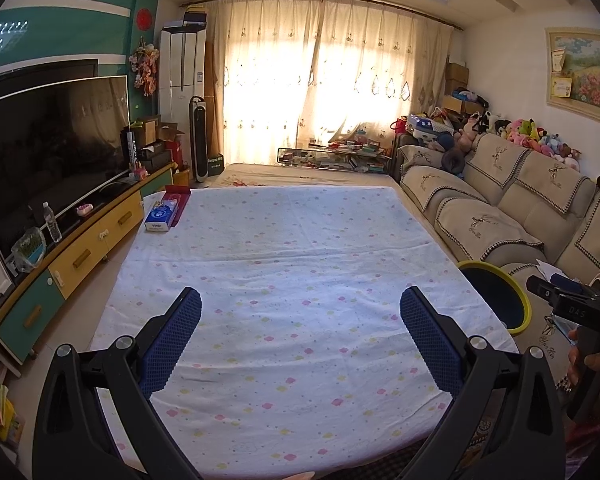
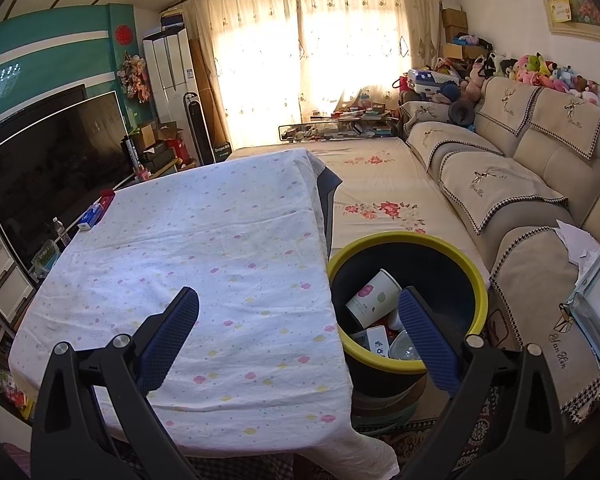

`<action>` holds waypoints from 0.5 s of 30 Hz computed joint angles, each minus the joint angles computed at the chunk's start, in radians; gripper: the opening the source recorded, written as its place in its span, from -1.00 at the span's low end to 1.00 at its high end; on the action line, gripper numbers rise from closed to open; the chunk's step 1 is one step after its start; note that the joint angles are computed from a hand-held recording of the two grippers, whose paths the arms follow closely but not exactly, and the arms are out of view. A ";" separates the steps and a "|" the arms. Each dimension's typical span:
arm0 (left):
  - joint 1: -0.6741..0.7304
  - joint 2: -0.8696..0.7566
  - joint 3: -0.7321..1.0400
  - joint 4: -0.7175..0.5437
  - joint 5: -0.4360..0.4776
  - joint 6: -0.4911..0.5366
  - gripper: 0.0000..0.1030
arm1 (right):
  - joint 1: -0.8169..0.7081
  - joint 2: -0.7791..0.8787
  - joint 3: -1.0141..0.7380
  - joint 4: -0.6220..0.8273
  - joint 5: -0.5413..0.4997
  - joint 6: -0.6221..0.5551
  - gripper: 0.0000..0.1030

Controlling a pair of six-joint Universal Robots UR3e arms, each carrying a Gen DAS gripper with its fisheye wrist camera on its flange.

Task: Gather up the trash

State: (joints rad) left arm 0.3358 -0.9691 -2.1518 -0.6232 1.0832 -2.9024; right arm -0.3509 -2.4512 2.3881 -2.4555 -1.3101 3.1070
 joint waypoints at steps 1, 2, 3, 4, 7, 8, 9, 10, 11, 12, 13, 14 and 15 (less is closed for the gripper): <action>0.001 0.000 0.000 -0.002 -0.003 0.000 0.90 | -0.010 -0.003 0.000 0.007 0.009 -0.006 0.84; 0.004 -0.002 0.001 -0.005 -0.008 0.001 0.90 | -0.003 -0.002 0.003 0.002 0.002 -0.002 0.84; 0.005 -0.005 0.003 -0.008 -0.010 0.001 0.90 | -0.006 -0.003 0.002 0.005 0.005 -0.004 0.84; 0.007 -0.009 0.005 -0.014 -0.015 0.000 0.90 | -0.006 -0.004 0.003 0.006 0.006 -0.004 0.84; 0.010 -0.028 0.016 -0.034 -0.026 0.002 0.90 | -0.010 -0.005 0.002 0.008 0.008 -0.007 0.84; 0.012 -0.035 0.019 -0.040 -0.033 0.004 0.90 | -0.015 -0.010 0.003 0.014 0.012 -0.010 0.84; 0.014 -0.040 0.021 -0.041 -0.041 0.006 0.90 | -0.017 -0.010 0.002 0.015 0.014 -0.011 0.84; 0.022 -0.039 0.012 -0.030 -0.062 0.011 0.90 | -0.016 -0.010 0.003 0.014 0.013 -0.010 0.84; 0.028 -0.036 0.003 -0.012 -0.076 0.014 0.90 | -0.017 -0.002 0.001 0.011 0.014 -0.010 0.84; 0.023 -0.040 -0.004 0.018 -0.075 0.012 0.90 | -0.010 0.003 0.003 0.004 0.009 -0.007 0.84; 0.010 -0.055 0.008 0.027 -0.061 0.007 0.90 | -0.009 0.011 0.003 -0.001 0.010 -0.008 0.84; 0.000 -0.077 0.026 0.025 -0.058 0.007 0.90 | -0.009 0.023 -0.002 -0.003 0.011 -0.010 0.84; 0.001 -0.095 0.042 0.018 -0.065 0.012 0.90 | 0.006 0.042 -0.006 -0.017 0.000 -0.004 0.84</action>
